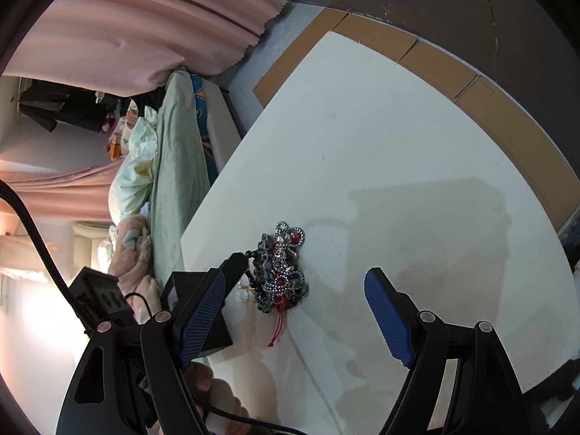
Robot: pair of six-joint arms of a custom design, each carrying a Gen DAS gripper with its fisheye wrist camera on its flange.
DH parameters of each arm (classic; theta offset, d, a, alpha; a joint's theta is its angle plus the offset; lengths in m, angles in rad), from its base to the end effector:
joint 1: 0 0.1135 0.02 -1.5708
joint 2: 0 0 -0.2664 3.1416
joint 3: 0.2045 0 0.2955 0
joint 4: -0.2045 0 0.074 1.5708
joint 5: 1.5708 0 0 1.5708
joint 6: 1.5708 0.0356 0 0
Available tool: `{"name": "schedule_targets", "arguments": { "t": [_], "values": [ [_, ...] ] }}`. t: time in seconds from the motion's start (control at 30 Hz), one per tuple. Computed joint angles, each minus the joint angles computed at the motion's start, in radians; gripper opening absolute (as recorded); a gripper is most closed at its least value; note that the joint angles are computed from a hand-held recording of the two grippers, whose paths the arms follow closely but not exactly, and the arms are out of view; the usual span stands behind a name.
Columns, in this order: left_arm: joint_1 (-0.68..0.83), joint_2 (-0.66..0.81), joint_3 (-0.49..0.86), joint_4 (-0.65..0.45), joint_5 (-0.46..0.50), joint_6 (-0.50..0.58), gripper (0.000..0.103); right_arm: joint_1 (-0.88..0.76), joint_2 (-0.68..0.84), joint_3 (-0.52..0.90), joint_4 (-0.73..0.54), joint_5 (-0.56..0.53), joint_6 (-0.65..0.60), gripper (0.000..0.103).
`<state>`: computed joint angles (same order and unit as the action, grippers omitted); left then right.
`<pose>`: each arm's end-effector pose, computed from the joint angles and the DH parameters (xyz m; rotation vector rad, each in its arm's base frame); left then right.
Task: Organize jewelry
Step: 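Close the left tool on the silver charm bracelet and lift it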
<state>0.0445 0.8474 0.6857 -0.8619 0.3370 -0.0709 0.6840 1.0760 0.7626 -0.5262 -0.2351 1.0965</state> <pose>0.1952 -0.0031 0.2339 -0.0257 2.5683 -0.4459 0.1961 0.1706 0.2350 0.4306 2.6502 0.9973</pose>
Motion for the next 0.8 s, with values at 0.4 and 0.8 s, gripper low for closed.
{"name": "schedule_targets", "arguments": {
  "t": [0.4,0.8],
  "values": [
    [0.064,-0.050,0.015,-0.064,0.080,0.059,0.008,0.011,0.051,0.033,-0.015,0.009,-0.028,0.080],
    [0.248,-0.110,0.103,-0.188,0.315,0.166,0.008,0.042,0.108,0.063,0.004,0.027,-0.039,0.080]
  ]
}}
